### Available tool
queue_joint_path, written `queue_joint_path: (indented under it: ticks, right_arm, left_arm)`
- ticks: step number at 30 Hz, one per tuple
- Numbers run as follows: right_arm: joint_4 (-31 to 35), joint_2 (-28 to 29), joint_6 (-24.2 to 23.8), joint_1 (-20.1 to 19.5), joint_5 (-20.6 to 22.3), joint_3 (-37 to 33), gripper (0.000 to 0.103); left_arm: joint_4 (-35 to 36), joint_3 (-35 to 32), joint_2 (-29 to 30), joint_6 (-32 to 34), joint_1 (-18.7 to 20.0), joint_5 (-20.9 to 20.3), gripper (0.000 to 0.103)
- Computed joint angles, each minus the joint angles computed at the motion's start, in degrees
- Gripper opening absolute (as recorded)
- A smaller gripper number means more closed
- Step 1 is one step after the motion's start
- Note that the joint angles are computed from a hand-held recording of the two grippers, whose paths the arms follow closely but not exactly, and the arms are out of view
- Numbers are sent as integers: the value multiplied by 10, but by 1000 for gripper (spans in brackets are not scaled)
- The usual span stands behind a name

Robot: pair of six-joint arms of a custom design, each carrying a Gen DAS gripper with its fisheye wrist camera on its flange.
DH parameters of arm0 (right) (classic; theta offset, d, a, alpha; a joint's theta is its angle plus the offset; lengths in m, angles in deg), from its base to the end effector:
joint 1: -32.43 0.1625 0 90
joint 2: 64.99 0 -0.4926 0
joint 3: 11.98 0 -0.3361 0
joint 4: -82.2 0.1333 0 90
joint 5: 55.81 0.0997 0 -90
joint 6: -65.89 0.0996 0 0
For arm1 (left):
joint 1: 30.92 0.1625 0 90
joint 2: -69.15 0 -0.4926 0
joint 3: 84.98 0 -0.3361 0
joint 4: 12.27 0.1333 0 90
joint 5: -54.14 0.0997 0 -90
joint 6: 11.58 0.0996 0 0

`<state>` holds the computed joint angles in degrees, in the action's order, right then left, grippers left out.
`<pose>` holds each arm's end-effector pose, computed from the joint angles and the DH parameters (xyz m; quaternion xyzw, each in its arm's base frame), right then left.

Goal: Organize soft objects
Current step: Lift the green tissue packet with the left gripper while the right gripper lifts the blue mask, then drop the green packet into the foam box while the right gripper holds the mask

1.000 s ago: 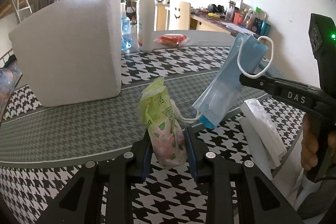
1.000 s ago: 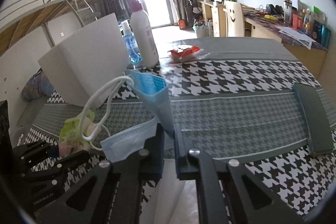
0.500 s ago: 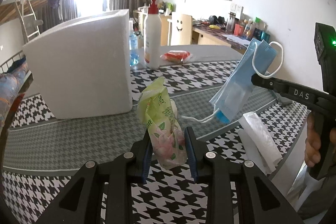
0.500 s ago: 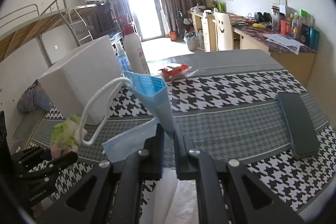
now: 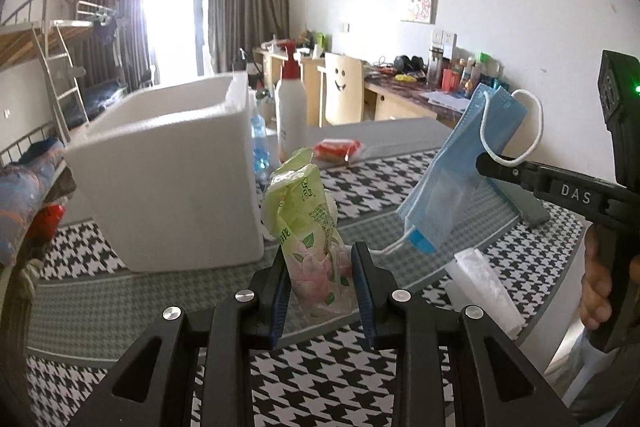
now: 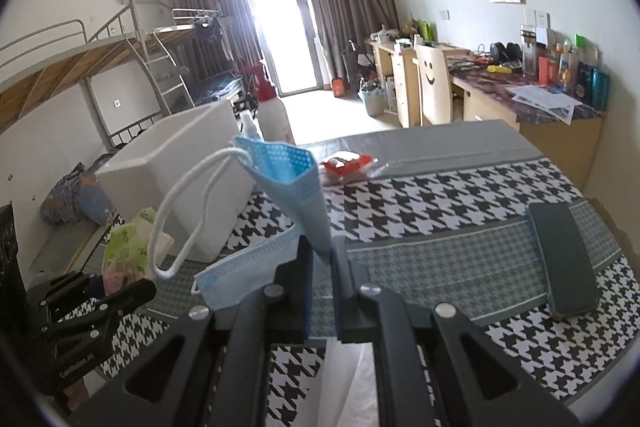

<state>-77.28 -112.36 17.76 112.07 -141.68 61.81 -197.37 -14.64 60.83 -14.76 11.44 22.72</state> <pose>-0.0012 -0.7879 0.3709 0.3134 -0.8753 0.3364 0.1499 -0.4123 -0.6713 -0.0521 0.1874 0.8266 -0.4255 0.3171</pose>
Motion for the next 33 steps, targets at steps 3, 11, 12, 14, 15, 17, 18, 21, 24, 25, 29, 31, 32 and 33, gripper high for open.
queue_joint_path:
  ticks: [3, 11, 12, 14, 15, 17, 18, 21, 24, 25, 29, 31, 32, 33]
  right_arm:
    - [-2, -1, -2, 2, 6, -2, 11]
    - [-13, -1, -8, 7, 13, -5, 11]
    - [-14, -1, -10, 8, 13, -4, 11]
    - [-15, -2, -13, 8, 15, -5, 11]
    - [-13, -1, -13, 9, 16, -7, 11]
    - [-13, -2, -14, 10, 19, -7, 11]
    - [-13, -2, -15, 11, 20, -7, 11]
    - [-15, -1, -18, 13, 23, -9, 11]
    - [-14, 0, -21, 15, 26, -14, 11]
    - [-13, 1, -21, 16, 26, -17, 11]
    - [-13, 6, -25, 20, 25, -24, 11]
    - [-13, 9, -26, 22, 25, -28, 11]
    - [-13, 10, -26, 23, 24, -31, 11]
    - [-12, 12, -27, 24, 24, -34, 11]
  left_arm:
    - [-9, -4, -1, 12, -2, 2, 31]
    - [-40, -15, 1, 56, -6, 3, 31]
    - [-43, -18, 1, 58, -6, 3, 31]
    - [-41, -29, 4, 66, -6, 8, 31]
    - [-40, -31, 4, 66, -6, 8, 31]
    - [-35, -38, 5, 67, -5, 7, 31]
    - [-34, -41, 5, 67, -5, 7, 31]
    - [-36, -51, 7, 76, -4, 11, 31]
    - [-41, -62, 10, 88, -3, 15, 31]
    - [-40, -67, 10, 88, -3, 16, 31]
    - [-46, -77, 13, 103, -2, 16, 31]
    - [-57, -75, 10, 115, -2, 13, 31]
    - [-60, -77, 10, 119, -2, 14, 31]
    - [-61, -80, 11, 123, -2, 17, 31]
